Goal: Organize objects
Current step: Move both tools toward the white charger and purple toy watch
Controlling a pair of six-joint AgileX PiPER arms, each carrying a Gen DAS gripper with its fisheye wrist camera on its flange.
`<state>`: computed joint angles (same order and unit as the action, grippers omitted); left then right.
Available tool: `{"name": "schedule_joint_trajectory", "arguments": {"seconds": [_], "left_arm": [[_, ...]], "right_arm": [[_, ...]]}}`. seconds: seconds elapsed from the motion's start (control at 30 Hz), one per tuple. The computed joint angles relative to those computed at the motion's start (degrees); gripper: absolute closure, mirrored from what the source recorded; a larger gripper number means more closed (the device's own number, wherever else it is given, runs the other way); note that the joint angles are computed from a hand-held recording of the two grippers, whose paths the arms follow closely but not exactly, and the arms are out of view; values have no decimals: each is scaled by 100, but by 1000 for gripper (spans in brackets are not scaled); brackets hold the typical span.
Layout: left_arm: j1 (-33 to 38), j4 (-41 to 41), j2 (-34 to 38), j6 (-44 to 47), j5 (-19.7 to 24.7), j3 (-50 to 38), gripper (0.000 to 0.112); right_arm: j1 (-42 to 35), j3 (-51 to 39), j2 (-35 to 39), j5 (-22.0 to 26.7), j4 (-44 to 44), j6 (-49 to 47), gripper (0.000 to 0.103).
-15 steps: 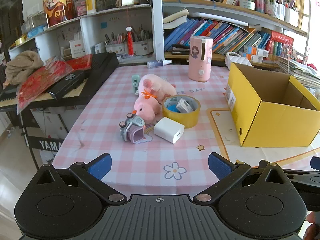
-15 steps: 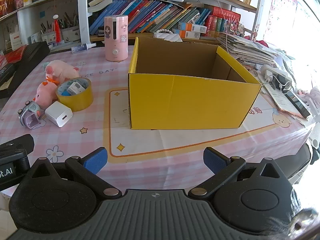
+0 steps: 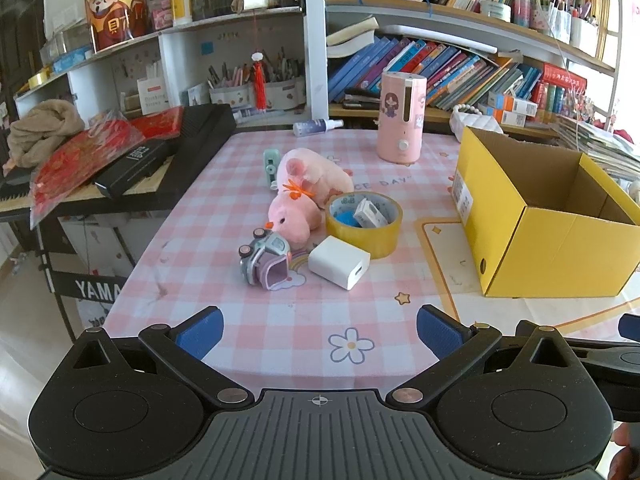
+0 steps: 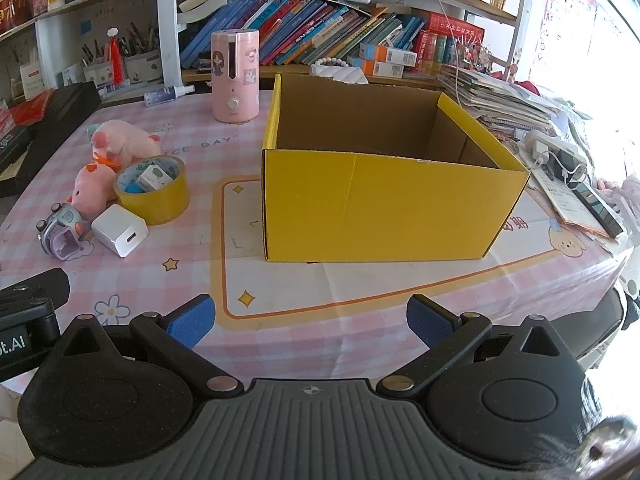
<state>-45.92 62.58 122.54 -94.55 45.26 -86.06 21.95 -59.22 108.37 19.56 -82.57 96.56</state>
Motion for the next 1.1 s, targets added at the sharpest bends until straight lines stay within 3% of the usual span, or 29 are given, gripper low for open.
{"name": "schedule_joint_trajectory", "arguments": {"seconds": [0.77, 1.1], "left_arm": [[11, 56, -88, -268, -148, 145, 9], [194, -82, -231, -700, -476, 481, 9]], "right_arm": [[10, 40, -114, -66, 29, -100, 2], [-115, 11, -49, -566, -140, -192, 12]]}}
